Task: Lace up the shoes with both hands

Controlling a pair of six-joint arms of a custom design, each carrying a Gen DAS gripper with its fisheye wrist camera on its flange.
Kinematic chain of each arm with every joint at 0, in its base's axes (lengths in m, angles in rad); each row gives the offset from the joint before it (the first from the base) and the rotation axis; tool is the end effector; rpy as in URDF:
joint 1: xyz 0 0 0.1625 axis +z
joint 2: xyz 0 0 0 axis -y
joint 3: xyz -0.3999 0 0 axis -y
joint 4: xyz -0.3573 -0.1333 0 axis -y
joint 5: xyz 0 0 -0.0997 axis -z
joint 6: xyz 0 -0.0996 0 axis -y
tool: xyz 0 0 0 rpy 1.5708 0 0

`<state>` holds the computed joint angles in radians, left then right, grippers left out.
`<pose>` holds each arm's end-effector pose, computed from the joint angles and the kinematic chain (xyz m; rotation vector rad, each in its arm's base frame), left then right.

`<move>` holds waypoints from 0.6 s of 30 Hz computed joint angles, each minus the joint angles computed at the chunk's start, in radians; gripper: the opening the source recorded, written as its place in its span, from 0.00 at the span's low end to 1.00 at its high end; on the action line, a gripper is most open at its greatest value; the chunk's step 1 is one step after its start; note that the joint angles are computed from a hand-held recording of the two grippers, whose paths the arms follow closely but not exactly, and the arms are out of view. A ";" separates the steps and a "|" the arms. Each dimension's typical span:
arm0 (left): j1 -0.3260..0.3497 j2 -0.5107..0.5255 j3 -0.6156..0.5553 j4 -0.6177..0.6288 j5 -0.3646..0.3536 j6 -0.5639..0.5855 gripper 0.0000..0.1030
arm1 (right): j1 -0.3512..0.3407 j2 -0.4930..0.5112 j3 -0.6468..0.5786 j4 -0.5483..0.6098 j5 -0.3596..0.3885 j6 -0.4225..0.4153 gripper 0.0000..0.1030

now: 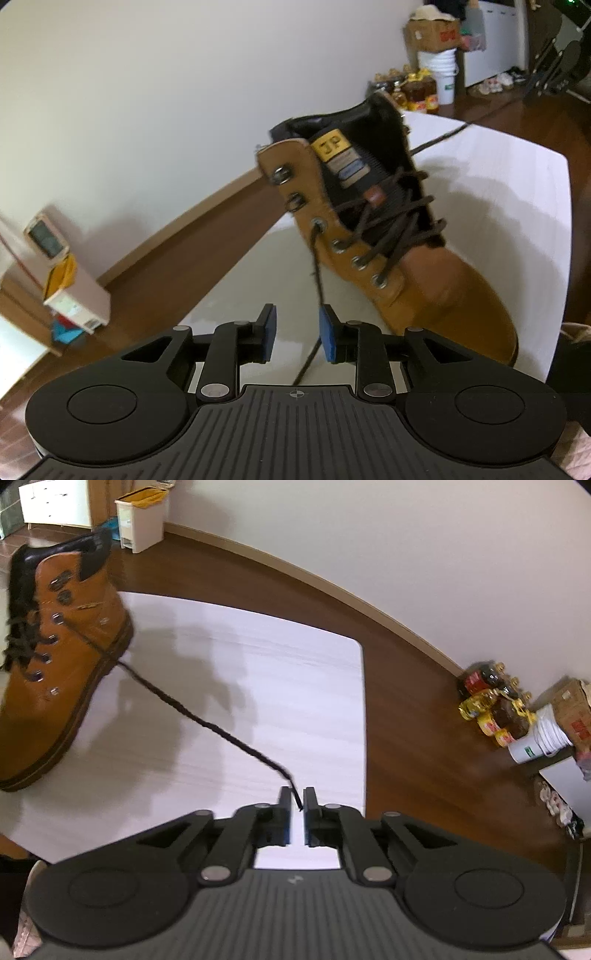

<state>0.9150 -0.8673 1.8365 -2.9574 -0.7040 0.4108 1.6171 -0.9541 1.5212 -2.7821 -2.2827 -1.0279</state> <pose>-0.1867 -0.5858 0.1544 0.9591 2.0606 -0.6034 0.0986 -0.6538 0.2964 0.8980 -2.0456 0.2640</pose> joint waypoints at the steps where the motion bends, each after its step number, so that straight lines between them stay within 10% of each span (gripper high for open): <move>1: 0.007 0.007 -0.008 -0.013 -0.011 0.024 0.27 | 0.003 -0.006 0.019 -0.023 0.014 -0.012 0.18; 12: 0.096 0.077 -0.100 -0.096 -0.171 0.302 0.26 | 0.028 0.006 0.033 0.160 0.294 -0.109 0.32; 15: 0.105 0.075 -0.107 -0.075 -0.191 0.313 0.03 | 0.031 0.034 0.016 0.176 0.328 -0.169 0.32; 18: 0.103 0.059 -0.105 -0.046 -0.202 0.261 0.02 | 0.046 0.073 -0.017 0.207 0.353 -0.191 0.32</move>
